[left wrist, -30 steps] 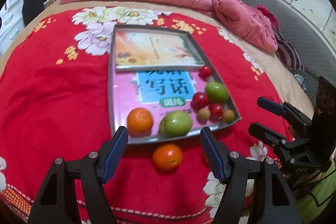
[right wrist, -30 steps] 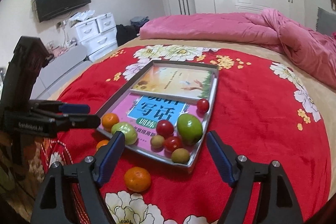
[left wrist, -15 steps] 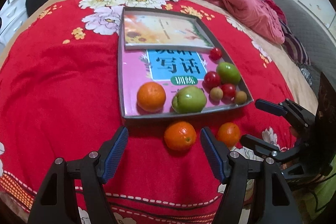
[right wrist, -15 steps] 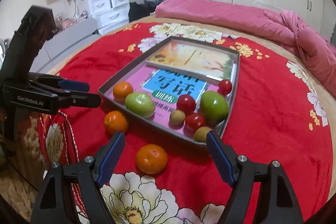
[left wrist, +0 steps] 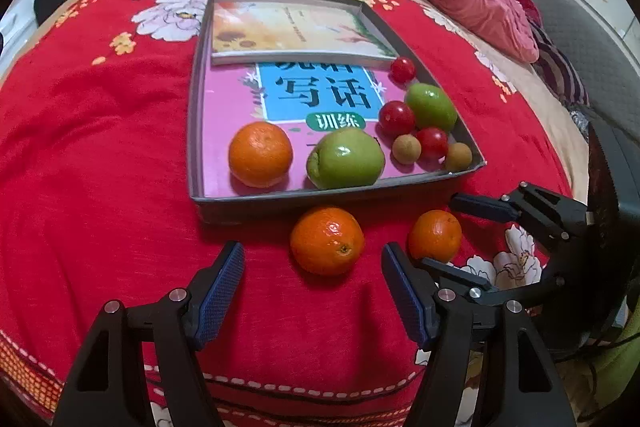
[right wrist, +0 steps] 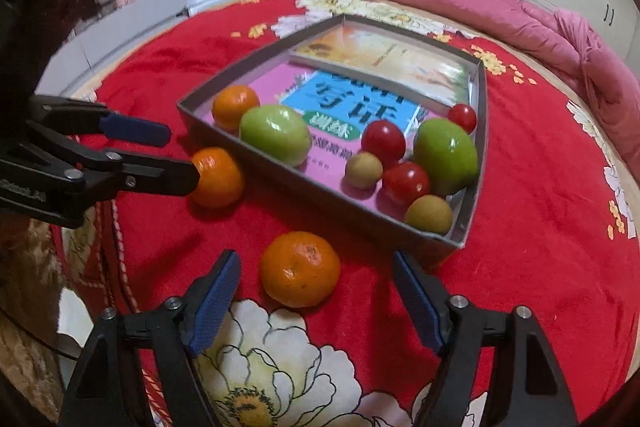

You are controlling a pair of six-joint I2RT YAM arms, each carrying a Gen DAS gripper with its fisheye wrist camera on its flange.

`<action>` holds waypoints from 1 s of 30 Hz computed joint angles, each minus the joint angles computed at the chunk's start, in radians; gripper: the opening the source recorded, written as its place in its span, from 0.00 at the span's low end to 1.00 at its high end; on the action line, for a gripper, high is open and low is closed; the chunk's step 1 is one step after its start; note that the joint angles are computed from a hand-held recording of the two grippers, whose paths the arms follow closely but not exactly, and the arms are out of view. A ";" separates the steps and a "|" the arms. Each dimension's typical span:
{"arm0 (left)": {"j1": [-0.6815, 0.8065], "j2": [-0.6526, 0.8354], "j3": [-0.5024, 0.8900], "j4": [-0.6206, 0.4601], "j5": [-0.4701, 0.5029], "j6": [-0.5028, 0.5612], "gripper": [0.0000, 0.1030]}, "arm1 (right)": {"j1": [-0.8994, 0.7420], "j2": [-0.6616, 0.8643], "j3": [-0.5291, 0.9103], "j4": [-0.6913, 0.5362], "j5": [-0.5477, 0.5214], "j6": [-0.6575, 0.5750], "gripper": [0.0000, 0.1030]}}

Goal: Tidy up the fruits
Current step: 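Withdraw both open tools from the tray toward the mandarins on the bedspread, then grasp a mandarin with the left tool while the right tool grasps another mandarin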

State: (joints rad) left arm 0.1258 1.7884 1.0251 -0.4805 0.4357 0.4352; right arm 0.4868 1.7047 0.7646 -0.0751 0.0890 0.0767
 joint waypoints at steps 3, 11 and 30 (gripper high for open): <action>-0.016 0.006 -0.011 0.023 -0.015 -0.009 0.71 | 0.000 0.025 0.011 -0.007 -0.005 -0.010 0.58; -0.038 0.057 0.008 0.044 0.002 -0.035 0.47 | -0.014 0.015 0.009 0.002 -0.073 -0.004 0.41; 0.045 -0.113 0.029 0.087 0.110 -0.063 0.41 | -0.135 -0.281 -0.139 0.208 -0.170 0.089 0.41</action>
